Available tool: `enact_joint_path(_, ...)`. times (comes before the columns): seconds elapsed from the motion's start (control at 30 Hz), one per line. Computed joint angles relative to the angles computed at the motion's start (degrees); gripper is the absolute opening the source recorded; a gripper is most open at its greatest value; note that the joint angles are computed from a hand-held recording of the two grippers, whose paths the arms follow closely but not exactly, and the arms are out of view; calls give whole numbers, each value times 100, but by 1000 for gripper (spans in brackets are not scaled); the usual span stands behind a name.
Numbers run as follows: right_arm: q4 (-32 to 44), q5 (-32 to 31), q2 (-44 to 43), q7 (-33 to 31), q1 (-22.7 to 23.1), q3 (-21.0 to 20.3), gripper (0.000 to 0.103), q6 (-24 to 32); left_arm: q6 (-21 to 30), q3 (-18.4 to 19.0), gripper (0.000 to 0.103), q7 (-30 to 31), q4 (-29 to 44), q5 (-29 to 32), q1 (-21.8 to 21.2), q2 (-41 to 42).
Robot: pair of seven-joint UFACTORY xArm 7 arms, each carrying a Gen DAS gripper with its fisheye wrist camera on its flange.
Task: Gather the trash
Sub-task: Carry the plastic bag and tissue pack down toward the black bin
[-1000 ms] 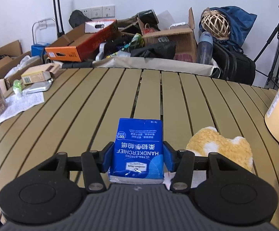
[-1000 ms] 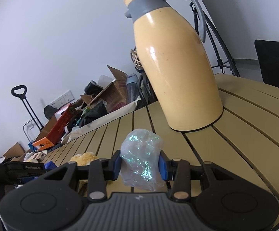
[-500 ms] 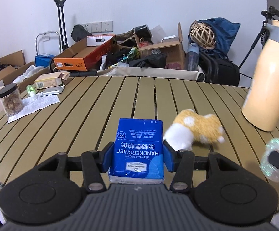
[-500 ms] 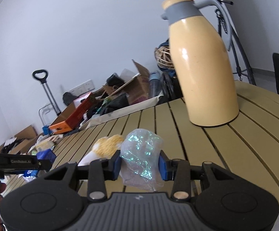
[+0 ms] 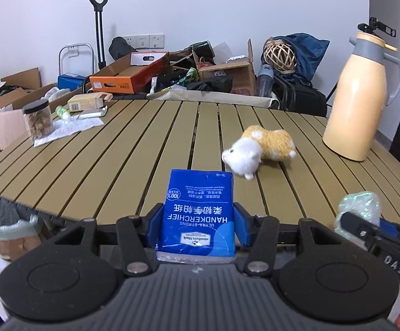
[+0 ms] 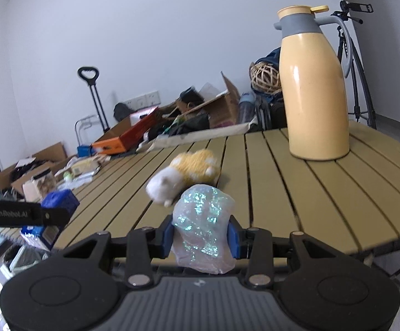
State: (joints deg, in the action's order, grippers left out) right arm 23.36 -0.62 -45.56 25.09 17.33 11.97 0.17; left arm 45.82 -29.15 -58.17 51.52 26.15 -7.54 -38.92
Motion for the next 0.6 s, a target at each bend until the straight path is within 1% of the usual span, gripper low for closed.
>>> enact_joint_path(0.13,-312,25,-546,95,214,112,38,400,173,57,53,56,-376,-224,-300,-519)
enact_joint_path(0.3,-652,42,-1117,273,513,259,38,890,405,-41,53,147,-750,-488,-545,-1089)
enact_joint_path(0.4,-821,72,-1401,389,748,292,38,1231,516,-83,53,219,-944,-665,-685,-1331)
enact_joint_path(0.6,-1056,45,-1894,578,1022,406,38,1838,748,-174,53,259,-1332,-1008,-971,-1715)
